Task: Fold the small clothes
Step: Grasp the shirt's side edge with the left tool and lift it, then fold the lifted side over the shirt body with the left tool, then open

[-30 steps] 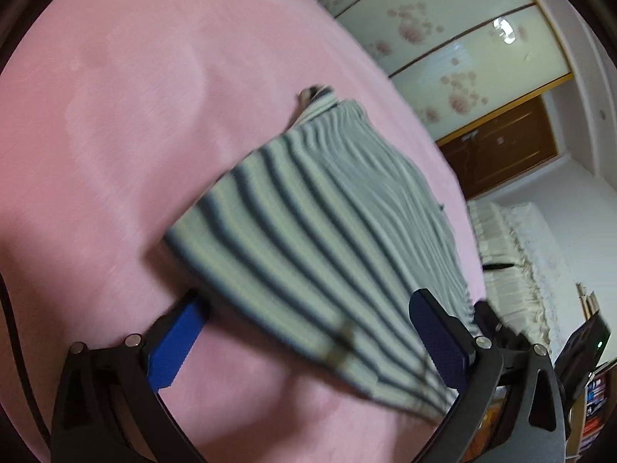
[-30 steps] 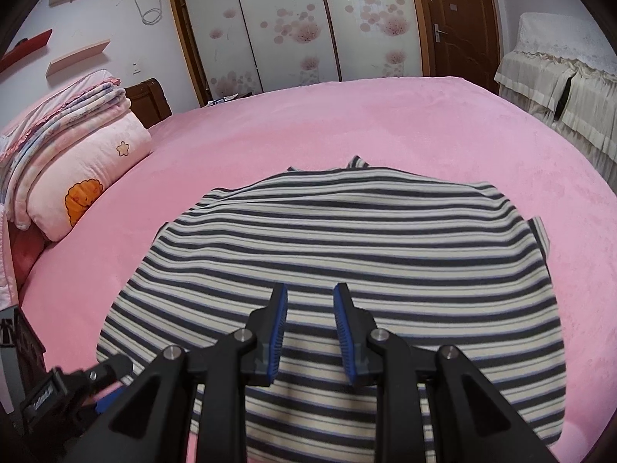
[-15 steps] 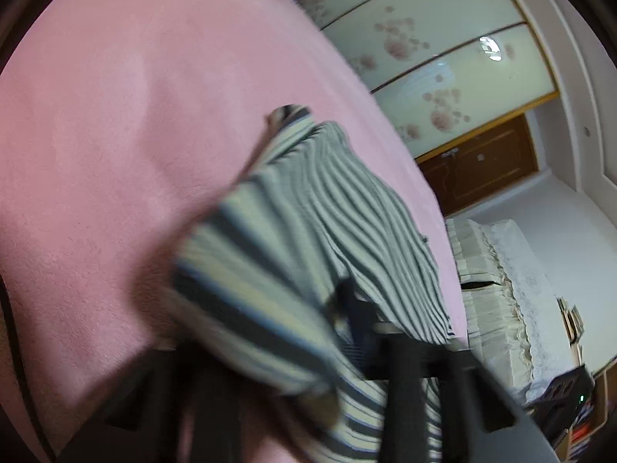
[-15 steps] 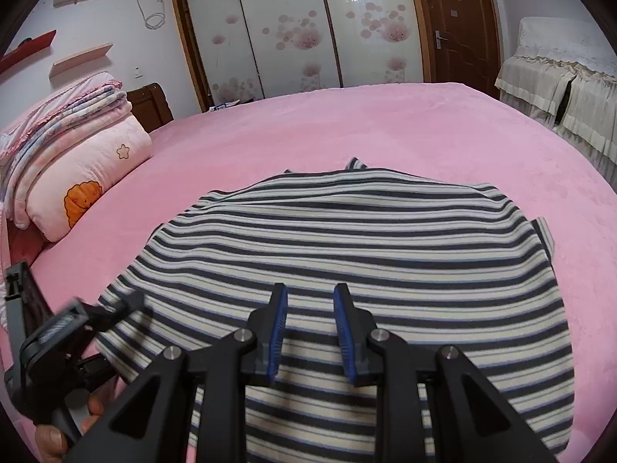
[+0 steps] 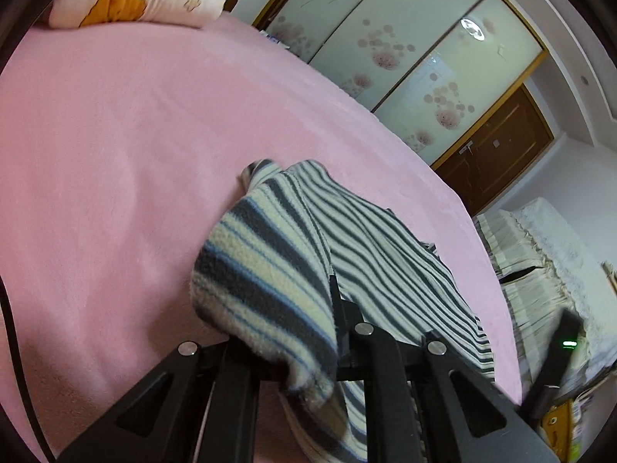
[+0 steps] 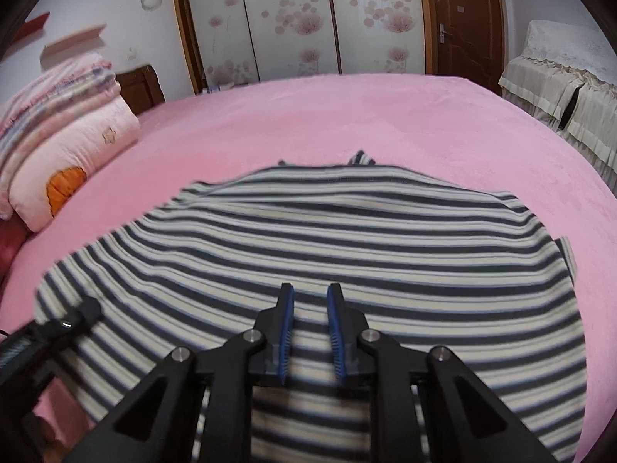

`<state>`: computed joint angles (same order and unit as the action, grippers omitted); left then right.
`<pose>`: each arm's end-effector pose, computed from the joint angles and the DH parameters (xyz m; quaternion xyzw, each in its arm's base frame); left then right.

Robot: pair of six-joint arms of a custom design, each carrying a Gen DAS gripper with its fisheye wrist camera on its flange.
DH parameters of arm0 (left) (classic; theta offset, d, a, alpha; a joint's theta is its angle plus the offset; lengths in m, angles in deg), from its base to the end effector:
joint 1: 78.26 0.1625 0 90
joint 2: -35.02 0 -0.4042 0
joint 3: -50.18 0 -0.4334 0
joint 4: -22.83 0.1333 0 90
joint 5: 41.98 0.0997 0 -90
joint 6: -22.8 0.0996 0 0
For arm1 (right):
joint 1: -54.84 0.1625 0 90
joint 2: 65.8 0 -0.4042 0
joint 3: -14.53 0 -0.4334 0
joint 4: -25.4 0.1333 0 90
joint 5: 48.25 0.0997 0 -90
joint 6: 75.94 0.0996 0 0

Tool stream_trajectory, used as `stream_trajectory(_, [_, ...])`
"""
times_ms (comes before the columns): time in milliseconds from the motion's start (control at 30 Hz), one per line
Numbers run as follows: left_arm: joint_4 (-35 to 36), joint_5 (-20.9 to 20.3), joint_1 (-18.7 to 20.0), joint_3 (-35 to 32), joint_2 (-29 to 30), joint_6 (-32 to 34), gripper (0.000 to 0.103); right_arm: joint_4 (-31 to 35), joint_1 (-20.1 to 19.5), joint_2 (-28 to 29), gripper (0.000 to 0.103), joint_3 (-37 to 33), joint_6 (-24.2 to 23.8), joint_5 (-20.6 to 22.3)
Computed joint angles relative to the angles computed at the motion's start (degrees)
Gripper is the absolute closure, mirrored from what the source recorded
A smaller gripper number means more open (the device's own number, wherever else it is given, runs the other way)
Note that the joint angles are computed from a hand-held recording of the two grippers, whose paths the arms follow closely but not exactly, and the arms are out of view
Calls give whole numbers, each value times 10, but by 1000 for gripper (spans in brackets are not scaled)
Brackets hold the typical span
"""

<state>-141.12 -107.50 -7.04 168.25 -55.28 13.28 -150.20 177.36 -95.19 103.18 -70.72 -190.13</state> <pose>-0.0008 -0.5445 0.3739 -0.0103 0.9028 -0.4193 0.0954 0.4174 -0.5526 -0.0225 0.1098 -0.8744 0.3316 0.3368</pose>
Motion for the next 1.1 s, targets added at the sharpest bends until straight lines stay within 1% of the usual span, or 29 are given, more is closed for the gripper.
stream_trajectory(33, [-1, 5, -5, 0, -2, 3, 94, 40, -9, -2, 86, -1, 23, 7])
stream_trajectory(67, [-2, 11, -12, 6, -8, 5, 94, 56, -11, -2, 86, -2, 34, 8])
stream_trajectory(200, [-9, 39, -42, 4, -7, 33, 94, 37, -15, -11, 86, 12, 31, 24])
stream_trajectory(333, [-14, 74, -80, 1, 4, 65, 94, 23, -22, -47, 86, 50, 44, 69])
stream_trajectory(400, [-14, 92, -103, -4, 16, 85, 94, 13, -25, -70, 86, 74, 52, 84])
stream_trajectory(467, [-12, 103, -123, -11, 30, 98, 94, 20, -23, -98, 86, 98, 70, 79])
stream_trajectory(500, [-10, 110, -139, -16, 41, 107, 94, 16, -22, -118, 86, 118, 79, 74])
stream_trajectory(633, [7, 116, -186, -20, 70, 134, 94, -43, -19, -193, 86, 207, 92, 58])
stream_trajectory(733, [18, 108, -217, -6, 90, 158, 94, -83, -17, -256, 86, 276, 109, 36])
stream_trajectory(800, [19, 95, -237, 15, 97, 181, 94, -106, -20, -300, 86, 324, 126, 25])
stream_trajectory(867, [27, 81, -252, 38, 101, 210, 94, -115, -22, -327, 86, 356, 137, 12])
stream_trajectory(900, [45, 78, -260, 43, 105, 217, 94, -116, -23, -335, 86, 366, 143, 7])
stream_trajectory(1000, [88, 81, -268, 60, 113, 212, 92, -117, -32, -362, 86, 399, 160, 3])
stream_trajectory(1067, [77, 95, -271, 77, 116, 218, 92, -118, -39, -370, 86, 414, 169, 6])
stream_trajectory(1100, [66, 96, -271, 84, 115, 225, 92, -116, -43, -373, 86, 420, 173, 7])
